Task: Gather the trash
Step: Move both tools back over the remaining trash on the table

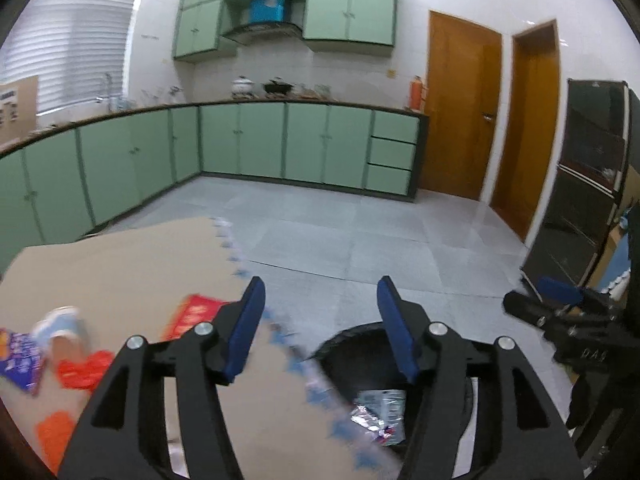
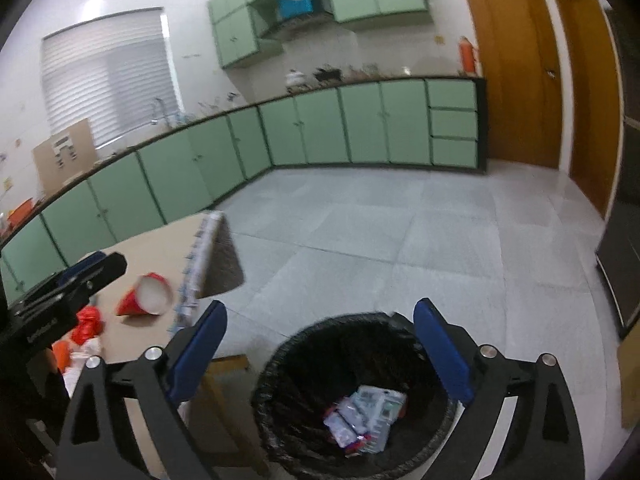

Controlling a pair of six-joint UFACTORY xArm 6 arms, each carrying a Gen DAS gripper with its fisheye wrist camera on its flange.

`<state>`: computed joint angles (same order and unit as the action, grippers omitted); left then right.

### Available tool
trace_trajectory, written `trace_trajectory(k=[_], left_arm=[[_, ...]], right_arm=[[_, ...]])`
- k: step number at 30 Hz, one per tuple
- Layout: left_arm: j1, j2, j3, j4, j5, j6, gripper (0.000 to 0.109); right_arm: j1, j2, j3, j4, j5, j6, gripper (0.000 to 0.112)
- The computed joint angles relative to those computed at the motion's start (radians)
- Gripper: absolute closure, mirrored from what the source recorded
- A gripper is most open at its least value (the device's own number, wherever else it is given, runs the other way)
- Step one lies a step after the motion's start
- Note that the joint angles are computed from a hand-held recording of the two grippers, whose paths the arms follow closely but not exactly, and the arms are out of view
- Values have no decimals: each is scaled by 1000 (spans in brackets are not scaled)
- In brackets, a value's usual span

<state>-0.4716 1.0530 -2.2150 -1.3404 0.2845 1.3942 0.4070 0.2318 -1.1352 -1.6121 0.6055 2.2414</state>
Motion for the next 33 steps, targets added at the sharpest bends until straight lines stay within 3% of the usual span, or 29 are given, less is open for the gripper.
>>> trace_trajectory(k=[4,12,20,23,26,33], left_arm=[[50,-107,146,-181,-61,195,47],[152,-205,275,-532,-153,573,45],[218,-196,296,-525,-201,534,45],[235,-193,310,-528,-200,533,45],[249,-196,321,-577,-195,584,45],[258,-173,318,-518,-187,514,45]], right_arm=[[46,69,-105,-46,-12,14,18],[132,304,-407,-94,-56,-37,18],[173,557,-707,91,-144,-260,18],[191,635,-806,223,-114,-415,18],[204,680,-857,300,-80,-484,18],[201,740,-926,449,-87,-606,21]])
